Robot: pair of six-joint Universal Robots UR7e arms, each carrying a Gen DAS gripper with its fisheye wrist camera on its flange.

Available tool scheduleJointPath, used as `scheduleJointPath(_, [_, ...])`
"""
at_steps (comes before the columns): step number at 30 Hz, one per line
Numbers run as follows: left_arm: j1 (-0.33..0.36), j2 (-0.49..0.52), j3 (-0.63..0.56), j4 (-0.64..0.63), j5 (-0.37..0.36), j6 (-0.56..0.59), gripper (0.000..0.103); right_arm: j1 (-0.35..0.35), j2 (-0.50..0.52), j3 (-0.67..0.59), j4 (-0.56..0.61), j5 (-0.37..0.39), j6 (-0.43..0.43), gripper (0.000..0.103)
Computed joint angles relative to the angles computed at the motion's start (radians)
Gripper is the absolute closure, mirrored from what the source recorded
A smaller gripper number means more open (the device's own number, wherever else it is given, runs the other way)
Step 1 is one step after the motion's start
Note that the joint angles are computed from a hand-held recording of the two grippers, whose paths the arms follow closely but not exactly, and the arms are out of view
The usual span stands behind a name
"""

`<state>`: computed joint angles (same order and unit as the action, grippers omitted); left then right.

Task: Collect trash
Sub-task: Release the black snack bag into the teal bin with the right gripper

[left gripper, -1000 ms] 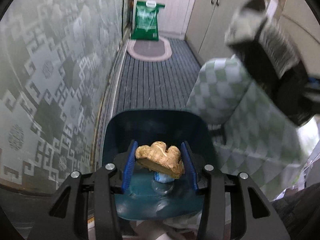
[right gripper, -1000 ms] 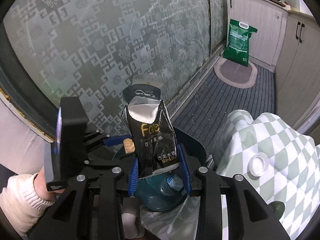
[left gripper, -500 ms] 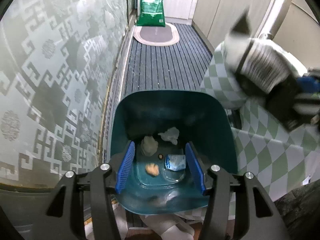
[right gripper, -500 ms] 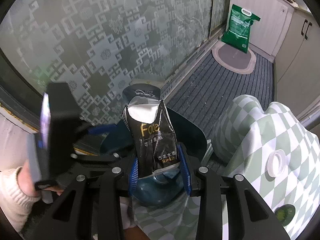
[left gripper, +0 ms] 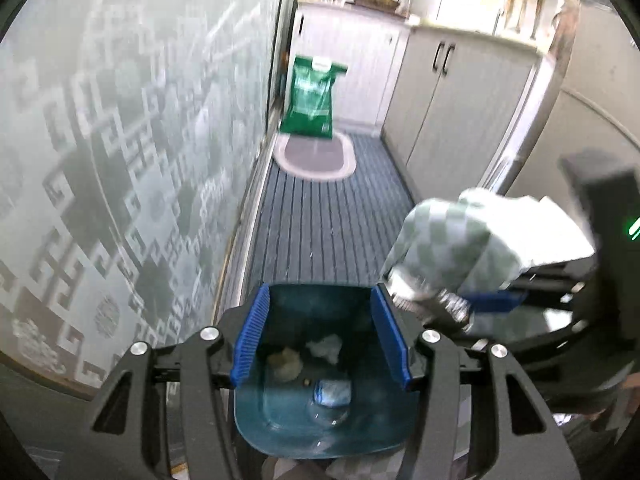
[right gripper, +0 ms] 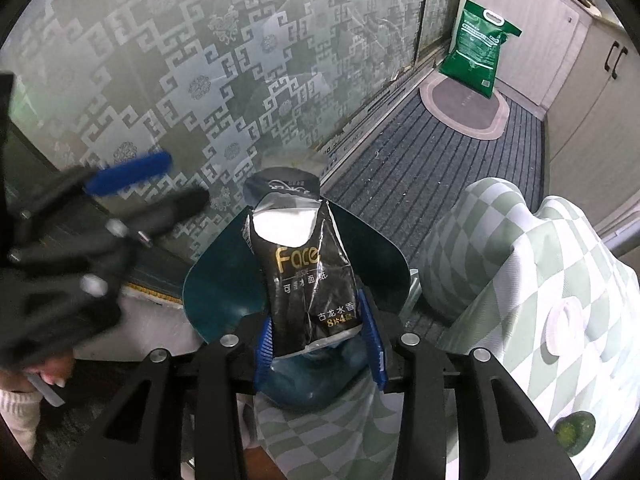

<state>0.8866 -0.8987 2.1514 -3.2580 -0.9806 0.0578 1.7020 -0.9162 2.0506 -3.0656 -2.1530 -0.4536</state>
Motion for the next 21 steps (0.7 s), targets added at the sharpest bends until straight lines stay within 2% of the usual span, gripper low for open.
scheduleJointPath(5, [-0.004, -0.018, 0.014, -0.07, -0.011, -0.002, 0.043, 0.005, -0.004, 0.013, 0.008, 0.013, -0.012, 0.053])
scheduleJointPath(12, [-0.028, -0.039, 0.047, -0.175, -0.017, 0.025, 0.038, 0.001, -0.039, 0.047, -0.026, 0.066, -0.014, 0.048])
scheduleJointPath(21, [-0.065, -0.047, 0.064, -0.197, -0.017, 0.033, 0.036, -0.028, -0.157, 0.116, -0.146, 0.157, -0.011, 0.047])
